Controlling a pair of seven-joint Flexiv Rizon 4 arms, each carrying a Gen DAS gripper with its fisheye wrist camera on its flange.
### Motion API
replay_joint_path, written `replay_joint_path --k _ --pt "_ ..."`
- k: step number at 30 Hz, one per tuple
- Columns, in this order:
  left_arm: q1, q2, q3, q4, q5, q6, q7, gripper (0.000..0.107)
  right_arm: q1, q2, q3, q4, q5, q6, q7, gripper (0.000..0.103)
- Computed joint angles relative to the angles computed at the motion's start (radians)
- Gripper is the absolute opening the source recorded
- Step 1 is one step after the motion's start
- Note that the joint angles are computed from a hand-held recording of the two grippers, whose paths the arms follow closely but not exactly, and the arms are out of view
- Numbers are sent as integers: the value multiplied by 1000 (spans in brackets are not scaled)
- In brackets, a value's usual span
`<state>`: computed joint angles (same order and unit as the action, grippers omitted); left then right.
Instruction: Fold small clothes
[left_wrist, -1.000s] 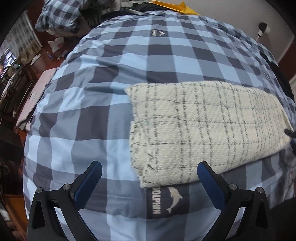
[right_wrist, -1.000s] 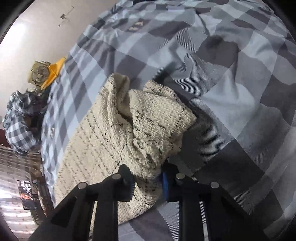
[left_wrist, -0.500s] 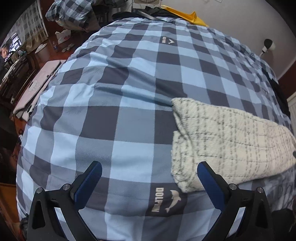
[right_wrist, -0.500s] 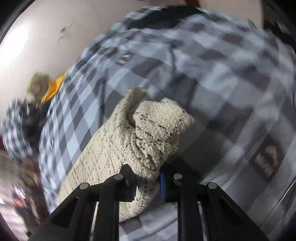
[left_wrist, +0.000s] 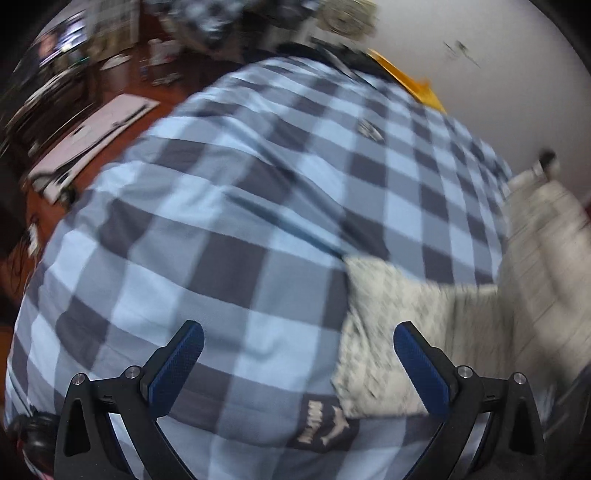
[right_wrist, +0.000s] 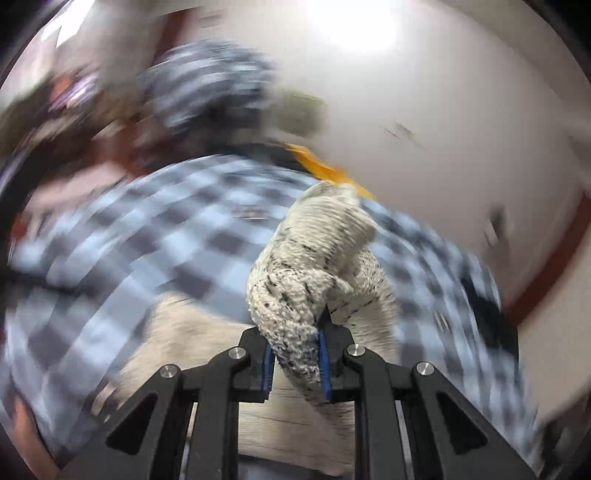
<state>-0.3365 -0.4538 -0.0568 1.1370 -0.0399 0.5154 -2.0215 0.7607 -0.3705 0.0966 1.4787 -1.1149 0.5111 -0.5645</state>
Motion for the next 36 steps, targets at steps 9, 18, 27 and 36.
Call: replay_joint_path --k 9,18,27,36 --pt "71 56 7 145 -66 170 -163 103 67 -182 -41 -56 61 98 -135 17" --pt "99 -198 -235 -64 -436 56 315 103 52 -122 -50 69 -33 178 -212 18" --pt "16 -367 -167 -309 -430 -151 360 103 33 -105 -23 116 -94 215 -394 41" --pt "-4 -330 -122 -247 -358 -83 343 103 -59 143 124 300 203 374 -527 73"
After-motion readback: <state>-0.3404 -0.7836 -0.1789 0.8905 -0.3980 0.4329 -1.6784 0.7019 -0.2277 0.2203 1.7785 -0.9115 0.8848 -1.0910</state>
